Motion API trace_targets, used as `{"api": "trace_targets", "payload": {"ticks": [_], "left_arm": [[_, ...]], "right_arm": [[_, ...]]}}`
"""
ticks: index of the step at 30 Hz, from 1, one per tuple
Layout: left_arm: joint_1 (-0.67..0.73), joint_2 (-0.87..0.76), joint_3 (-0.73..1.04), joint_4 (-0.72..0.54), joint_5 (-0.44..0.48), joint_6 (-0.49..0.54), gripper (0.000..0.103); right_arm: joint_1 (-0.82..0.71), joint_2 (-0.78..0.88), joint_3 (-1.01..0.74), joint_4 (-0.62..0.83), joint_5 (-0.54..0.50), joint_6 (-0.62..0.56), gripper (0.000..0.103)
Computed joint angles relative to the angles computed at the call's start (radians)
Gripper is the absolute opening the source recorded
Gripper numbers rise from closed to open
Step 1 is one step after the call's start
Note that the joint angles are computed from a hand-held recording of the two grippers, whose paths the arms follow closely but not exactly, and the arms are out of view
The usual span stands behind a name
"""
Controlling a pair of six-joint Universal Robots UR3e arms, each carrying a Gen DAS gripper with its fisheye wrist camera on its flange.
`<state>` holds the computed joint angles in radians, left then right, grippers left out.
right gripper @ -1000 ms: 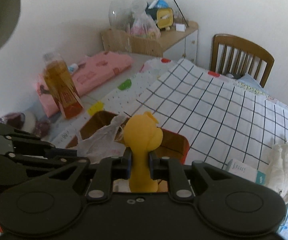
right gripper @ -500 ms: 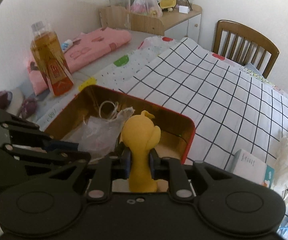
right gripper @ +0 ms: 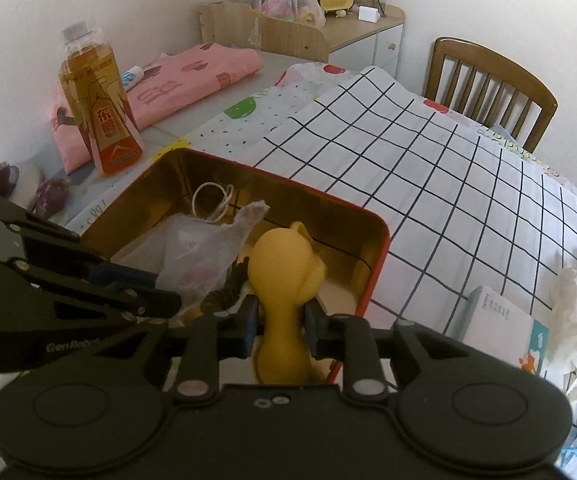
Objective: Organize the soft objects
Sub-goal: 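Open both grippers to drop the bag and duck into the tin, then move both grippers back toward the remaining items on the table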
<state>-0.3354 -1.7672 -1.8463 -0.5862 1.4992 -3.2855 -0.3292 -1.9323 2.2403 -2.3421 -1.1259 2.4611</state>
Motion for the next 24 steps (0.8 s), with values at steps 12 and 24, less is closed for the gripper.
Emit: {"api": "trace_targets", "payload": {"ticks": [12,24], "left_arm": [[-0.016,0.021,-0.005,-0.003,0.022,-0.004,0.022],[-0.042,0.103,-0.052,0.025,0.064,-0.040,0.056]], "right_arm": [[-0.067,-0.105,0.030,0.048,0.057,-0.061,0.043],[-0.226,-0.285,0.003,0.311,0.183,-0.182,0.058]]}}
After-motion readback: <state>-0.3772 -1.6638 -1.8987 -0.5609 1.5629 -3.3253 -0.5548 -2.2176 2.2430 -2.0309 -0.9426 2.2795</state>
